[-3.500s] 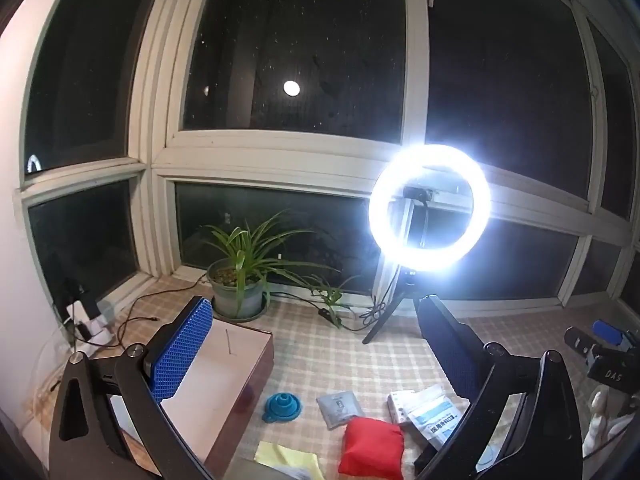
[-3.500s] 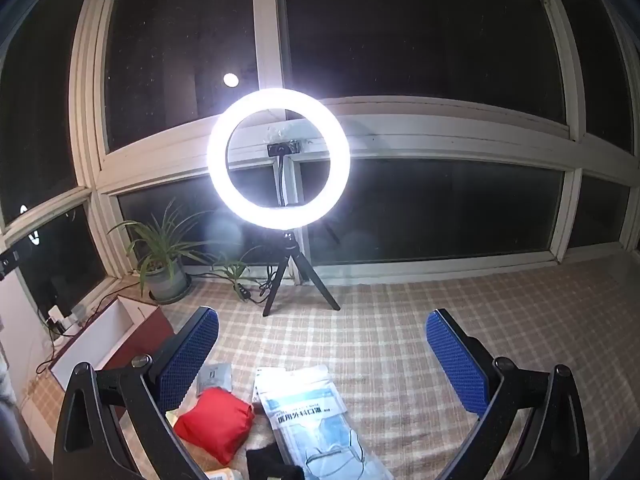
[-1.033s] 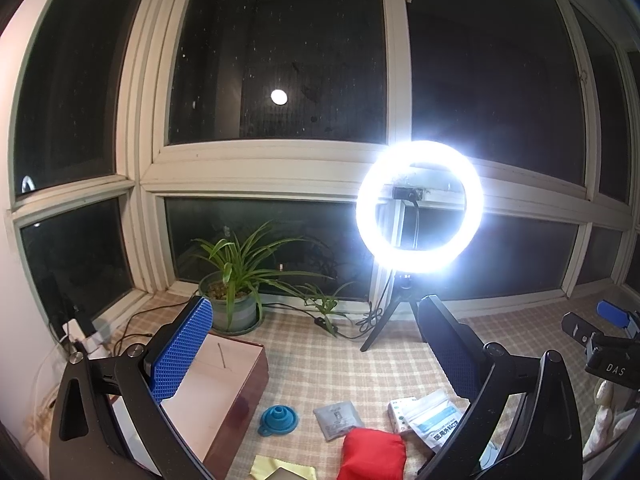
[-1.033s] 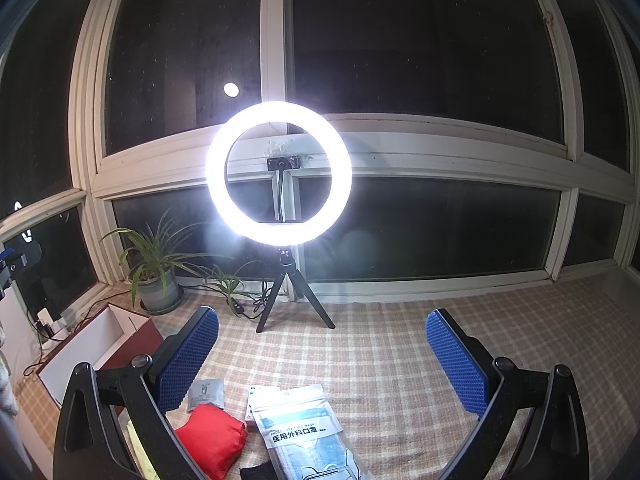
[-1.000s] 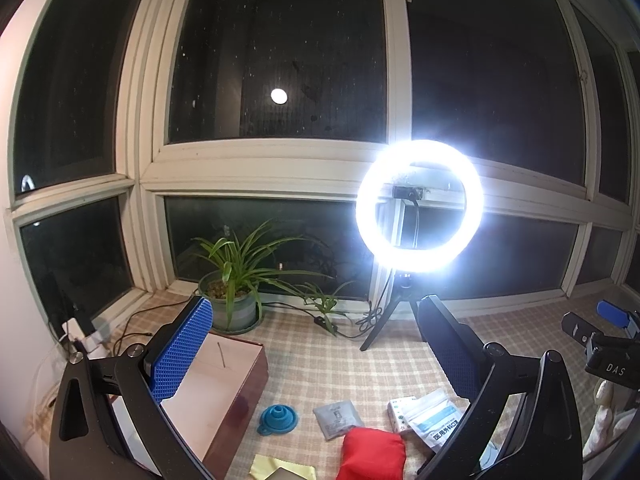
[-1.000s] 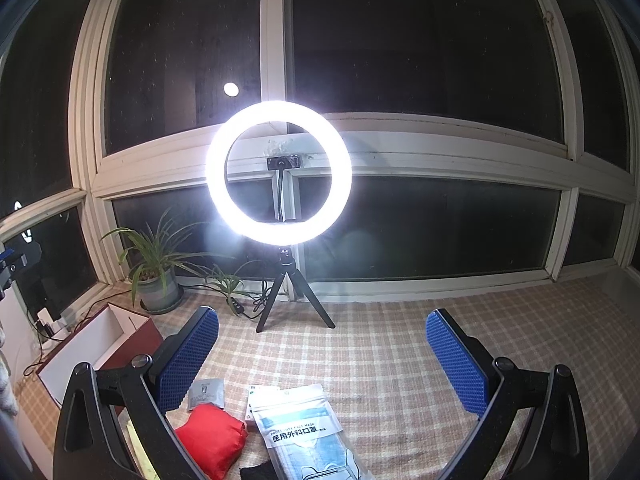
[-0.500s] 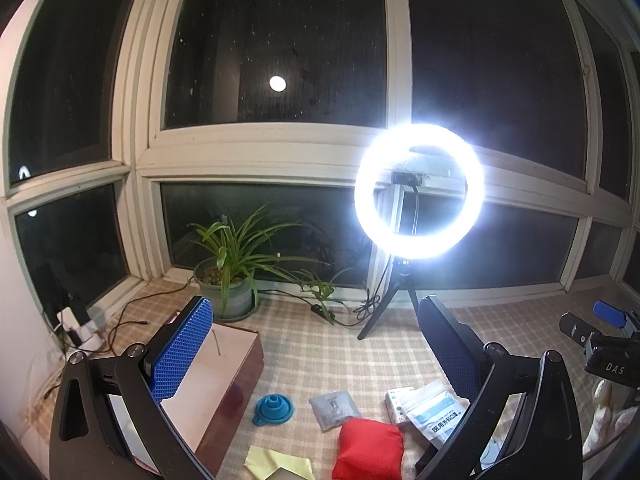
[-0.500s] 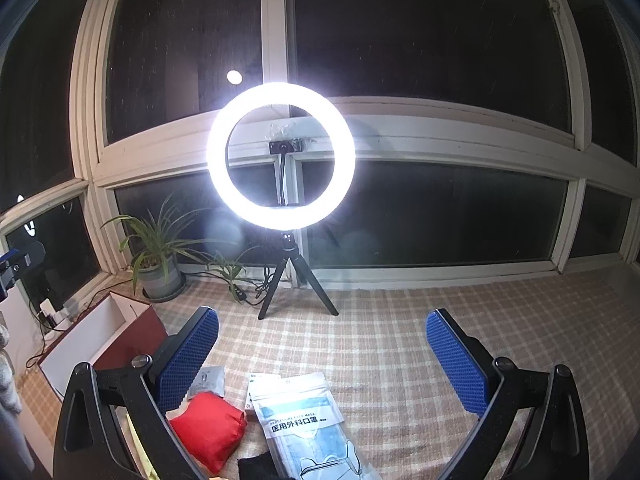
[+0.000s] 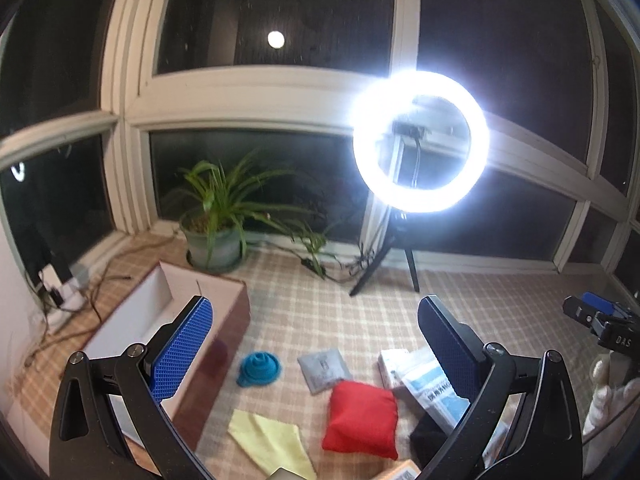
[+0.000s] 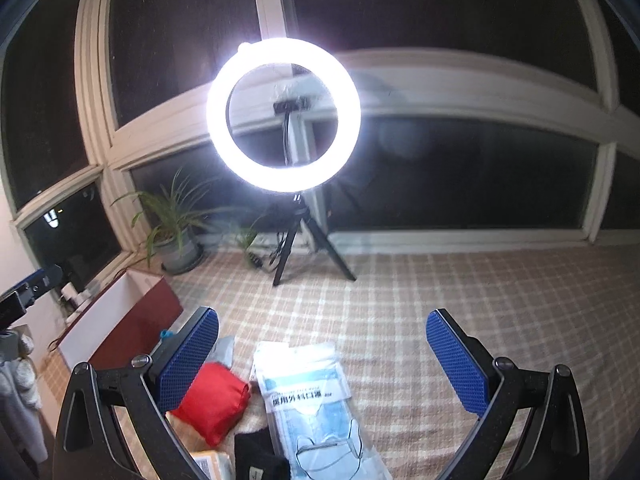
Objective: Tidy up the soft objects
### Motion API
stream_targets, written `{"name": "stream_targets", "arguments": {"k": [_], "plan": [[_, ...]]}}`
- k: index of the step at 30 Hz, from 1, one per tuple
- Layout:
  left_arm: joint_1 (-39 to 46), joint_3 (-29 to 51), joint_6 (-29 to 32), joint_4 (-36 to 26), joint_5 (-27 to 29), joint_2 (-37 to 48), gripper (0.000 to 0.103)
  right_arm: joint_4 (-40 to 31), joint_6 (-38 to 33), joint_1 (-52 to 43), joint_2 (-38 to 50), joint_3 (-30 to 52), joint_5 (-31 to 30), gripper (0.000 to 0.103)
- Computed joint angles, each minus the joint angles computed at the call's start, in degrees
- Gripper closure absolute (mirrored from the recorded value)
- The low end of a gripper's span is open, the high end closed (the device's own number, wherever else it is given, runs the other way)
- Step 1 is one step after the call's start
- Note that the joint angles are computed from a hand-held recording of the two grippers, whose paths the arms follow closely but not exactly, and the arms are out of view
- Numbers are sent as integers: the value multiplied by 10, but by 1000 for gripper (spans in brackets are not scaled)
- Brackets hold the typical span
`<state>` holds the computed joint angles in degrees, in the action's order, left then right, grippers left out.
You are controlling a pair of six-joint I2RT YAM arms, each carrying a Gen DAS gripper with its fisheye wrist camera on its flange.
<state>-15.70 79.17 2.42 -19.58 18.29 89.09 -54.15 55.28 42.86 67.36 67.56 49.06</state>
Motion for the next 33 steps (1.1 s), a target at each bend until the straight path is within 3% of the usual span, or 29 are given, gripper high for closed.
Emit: {"name": "stream_targets", "arguments": {"k": [8,15,22,26,33], "plan": [[2,13,-2,-55,13,47,1,133,-73,-127,-73,-130,-222,0],[5,18,-3,-98,41,90,2,223,-101,-212,-55,-192,-390,0],[2,31,0,-136,74,147,7,297,-106,-226,60,-154,-518,2],[-5,41,23,-149,75,177,8,327,-75,-228,161,-111,-599,14],[-11,94,64,-204,95,237,9,328,-50,-216,289,-52,-645,24]]}}
